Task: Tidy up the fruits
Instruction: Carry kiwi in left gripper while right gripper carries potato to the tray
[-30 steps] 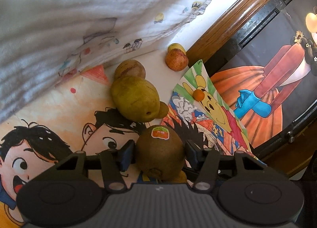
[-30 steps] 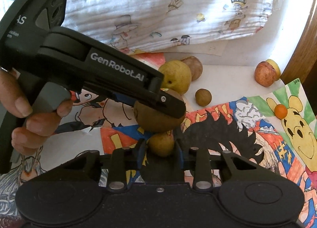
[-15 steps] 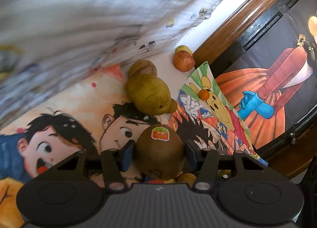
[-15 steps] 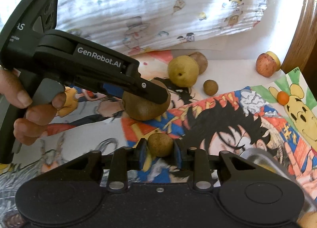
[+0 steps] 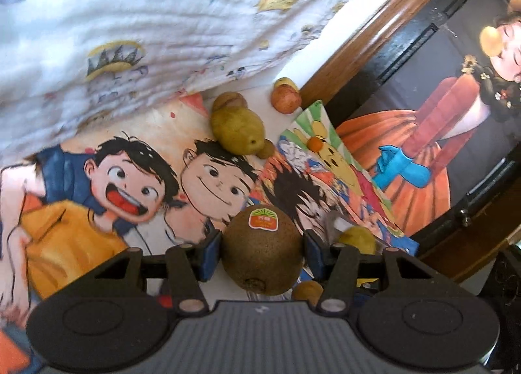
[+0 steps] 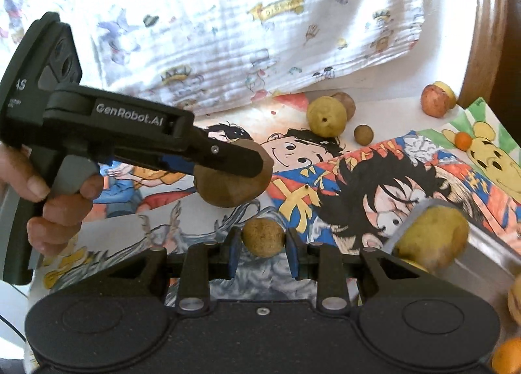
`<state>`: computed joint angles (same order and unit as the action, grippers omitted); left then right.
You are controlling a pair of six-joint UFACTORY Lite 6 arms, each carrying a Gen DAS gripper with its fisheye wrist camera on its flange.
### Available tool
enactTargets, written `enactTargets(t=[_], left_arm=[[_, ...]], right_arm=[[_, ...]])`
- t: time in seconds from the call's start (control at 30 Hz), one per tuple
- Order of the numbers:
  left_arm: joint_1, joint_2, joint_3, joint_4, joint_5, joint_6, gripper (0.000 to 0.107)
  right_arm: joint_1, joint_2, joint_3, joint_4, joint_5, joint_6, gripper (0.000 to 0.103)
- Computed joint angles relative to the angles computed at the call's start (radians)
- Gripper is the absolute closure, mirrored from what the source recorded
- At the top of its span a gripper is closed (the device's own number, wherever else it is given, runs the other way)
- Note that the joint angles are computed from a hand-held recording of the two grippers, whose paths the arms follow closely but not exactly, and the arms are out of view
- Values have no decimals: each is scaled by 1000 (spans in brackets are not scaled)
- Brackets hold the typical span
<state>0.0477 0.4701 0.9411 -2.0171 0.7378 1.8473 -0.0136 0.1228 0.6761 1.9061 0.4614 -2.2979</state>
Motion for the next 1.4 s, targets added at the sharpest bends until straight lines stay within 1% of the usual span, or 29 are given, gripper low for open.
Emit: enactTargets(t=[0.17, 0.27, 0.37, 0.53, 0.67, 0.77, 0.87, 1.0, 1.1, 1.2, 1.3, 1.4], left_arm=[[-33, -147, -146, -55, -5, 60, 50], [-66, -226, -205, -83, -17, 73, 50], [-117, -299, -253, -133, -45, 105, 50], [-222, -416, -324, -241, -96, 173, 50], [-336, -490, -355, -370, -155, 269, 50], [-425, -524, -370, -500, -187, 378, 50], [-521, -544, -381, -658, -204, 522, 50], [-629, -546, -382, -829, -218, 671, 50], [-689, -534, -385, -936, -215, 769, 50], [-739, -512, -372, -1023, -235, 843, 50], [-771, -483, -357, -1079, -260, 896, 50], [-789, -458, -361, -1105, -265, 906, 50]], right_arm=[[-56, -183, -141, -22, 23, 13, 72], [-104, -300, -208, -87, 28, 62, 72], [-186, -418, -264, -183, 59, 131, 72], [-405, -557, -321, -349, 178, 209, 72], [-617, -617, -348, -435, 300, 188, 72], [-769, -626, -363, -470, 383, 138, 72], [-911, -599, -361, -507, 461, 89, 72], [-1041, -564, -373, -518, 516, -2, 72], [-1090, -531, -382, -506, 532, -63, 72], [-1130, -480, -390, -483, 543, -131, 72], [-1142, -427, -394, -460, 536, -187, 72], [-1122, -380, -394, -426, 512, -225, 72]])
